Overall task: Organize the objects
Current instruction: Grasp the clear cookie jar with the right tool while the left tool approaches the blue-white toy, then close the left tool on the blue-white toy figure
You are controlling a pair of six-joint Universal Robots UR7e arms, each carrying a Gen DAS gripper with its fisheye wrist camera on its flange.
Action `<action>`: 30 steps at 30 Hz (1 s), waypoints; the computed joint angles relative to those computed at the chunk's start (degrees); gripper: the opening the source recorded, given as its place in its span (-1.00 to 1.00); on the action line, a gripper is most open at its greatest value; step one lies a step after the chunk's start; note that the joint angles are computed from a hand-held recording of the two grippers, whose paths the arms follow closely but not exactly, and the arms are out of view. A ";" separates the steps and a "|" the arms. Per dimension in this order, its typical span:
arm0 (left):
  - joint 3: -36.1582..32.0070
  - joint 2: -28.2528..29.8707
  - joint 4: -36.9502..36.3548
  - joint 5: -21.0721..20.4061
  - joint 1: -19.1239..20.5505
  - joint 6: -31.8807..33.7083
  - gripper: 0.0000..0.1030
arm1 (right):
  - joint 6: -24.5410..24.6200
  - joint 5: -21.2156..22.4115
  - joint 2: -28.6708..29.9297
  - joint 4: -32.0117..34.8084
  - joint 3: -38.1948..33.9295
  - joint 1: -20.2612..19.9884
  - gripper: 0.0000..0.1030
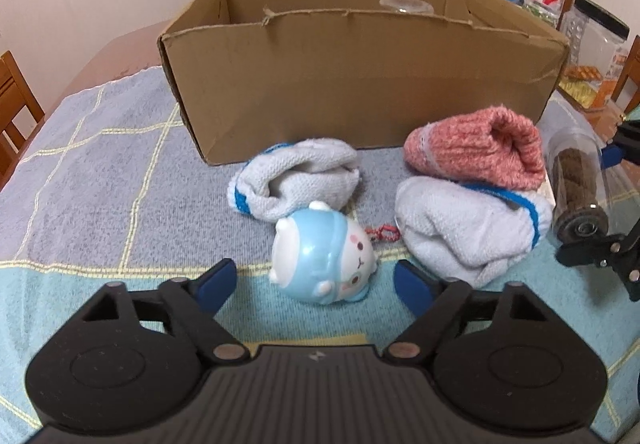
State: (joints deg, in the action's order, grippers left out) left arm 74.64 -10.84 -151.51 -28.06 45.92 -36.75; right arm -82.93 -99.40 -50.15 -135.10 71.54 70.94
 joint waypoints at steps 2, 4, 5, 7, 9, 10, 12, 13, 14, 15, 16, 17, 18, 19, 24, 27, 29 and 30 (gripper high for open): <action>-0.10 0.13 -0.86 0.17 0.00 0.84 0.53 | -0.05 -0.10 0.04 0.03 -0.02 0.03 1.00; -0.18 0.28 -3.08 0.03 0.21 2.89 0.53 | 0.03 -0.25 0.11 0.23 -0.27 0.03 1.00; -0.26 0.41 -3.93 -0.01 0.22 3.78 0.53 | 0.15 -0.43 0.20 0.42 -0.52 0.10 1.00; -0.80 0.68 -3.29 0.17 0.14 3.68 0.52 | 0.39 -0.56 0.49 0.28 -0.66 0.30 1.00; -1.05 0.79 -3.54 -0.14 0.23 4.14 0.48 | 0.53 -0.82 0.57 0.31 -0.77 0.41 1.00; -1.20 0.84 -3.58 -0.33 0.28 4.21 0.43 | 0.83 -1.39 0.72 0.21 -0.85 0.65 1.00; -1.32 0.89 -4.13 -1.01 0.41 4.61 0.35 | 1.08 -2.18 0.86 -0.22 -0.80 1.03 1.00; -1.40 0.96 -4.40 -1.35 0.47 4.79 0.33 | 0.58 -1.82 0.63 -1.24 -0.28 1.04 1.00; -1.54 1.02 -4.41 -1.37 0.51 4.95 0.33 | 0.14 -1.39 0.45 -1.65 -0.04 1.04 1.00; -1.64 1.05 -4.41 -1.31 0.57 5.14 0.33 | 0.06 -1.04 0.33 -1.54 -0.10 1.11 1.00; -1.62 1.03 -4.62 -1.30 0.62 5.32 0.32 | 0.19 -0.88 0.32 -1.22 -0.31 1.17 1.00; -1.58 1.07 -4.94 -1.24 0.65 5.28 0.32 | 0.44 -0.80 0.38 -0.75 -0.64 1.26 1.00; -1.59 1.05 -5.12 -1.29 0.71 5.19 0.32 | 0.66 -0.80 0.46 -0.43 -0.83 1.34 1.00; -1.56 0.99 -5.34 -1.50 0.78 5.26 0.32 | 0.72 -0.86 0.53 -0.22 -0.98 1.42 1.00; -1.19 0.72 -5.71 -2.48 0.91 5.34 0.15 | 1.53 -2.80 1.04 -0.23 -1.01 1.99 0.96; -0.96 0.57 -5.86 -2.62 0.83 5.57 0.03 | 2.47 -3.37 1.03 -0.43 -0.83 2.20 0.92; -0.92 0.41 -5.62 -2.91 0.87 5.07 0.01 | 2.84 -3.72 0.89 -1.18 -0.38 2.35 0.92; -0.73 0.19 -5.37 -3.18 0.88 4.69 0.01 | 3.08 -3.92 0.82 -1.08 -0.37 2.44 0.91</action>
State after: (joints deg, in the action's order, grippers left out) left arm 73.91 -10.65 -156.88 -31.23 46.80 -32.06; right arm -79.85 -103.31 -49.33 -136.18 71.17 73.38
